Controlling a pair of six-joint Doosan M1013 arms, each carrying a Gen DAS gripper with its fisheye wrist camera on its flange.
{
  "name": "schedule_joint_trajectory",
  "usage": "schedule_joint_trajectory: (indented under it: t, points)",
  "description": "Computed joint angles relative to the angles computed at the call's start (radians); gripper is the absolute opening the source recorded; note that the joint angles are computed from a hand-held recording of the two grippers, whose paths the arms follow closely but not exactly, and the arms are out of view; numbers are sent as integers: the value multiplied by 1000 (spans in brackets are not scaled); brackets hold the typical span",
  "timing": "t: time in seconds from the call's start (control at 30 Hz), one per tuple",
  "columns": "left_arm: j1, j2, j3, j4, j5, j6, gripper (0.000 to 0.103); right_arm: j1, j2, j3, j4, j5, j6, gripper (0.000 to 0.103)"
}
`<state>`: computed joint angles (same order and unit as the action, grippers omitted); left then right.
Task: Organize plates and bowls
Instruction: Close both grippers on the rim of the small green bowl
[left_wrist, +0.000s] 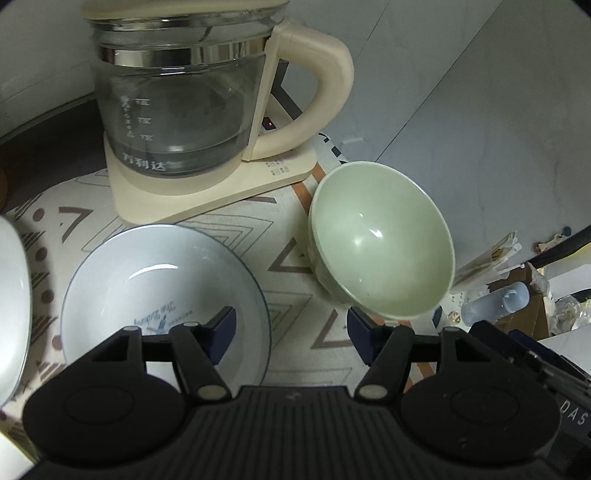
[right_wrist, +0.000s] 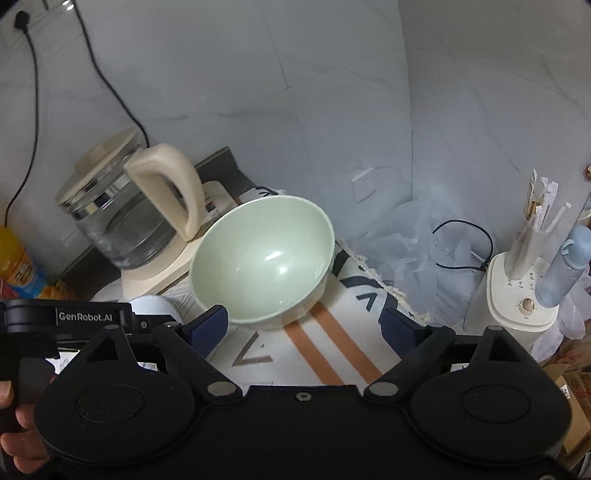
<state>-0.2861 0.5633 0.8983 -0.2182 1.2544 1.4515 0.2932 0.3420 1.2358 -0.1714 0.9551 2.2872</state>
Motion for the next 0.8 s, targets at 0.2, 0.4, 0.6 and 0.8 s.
schedule_joint_trajectory:
  t: [0.2,0.4,0.6,0.8]
  points:
    - [-6,45,-51,17,20,7,64,-11,31,-26,-6,11,26,91]
    - [-4,55,-56,22,-11,-20,68,-23,62,-43,20,9,11,90]
    - [-2,56,-56,33,-14,-27,67,-27,89,-60,70,24,15,90]
    - [-7,71,-70,52,4,-53,66,-33,110,-69,115,39,26,74]
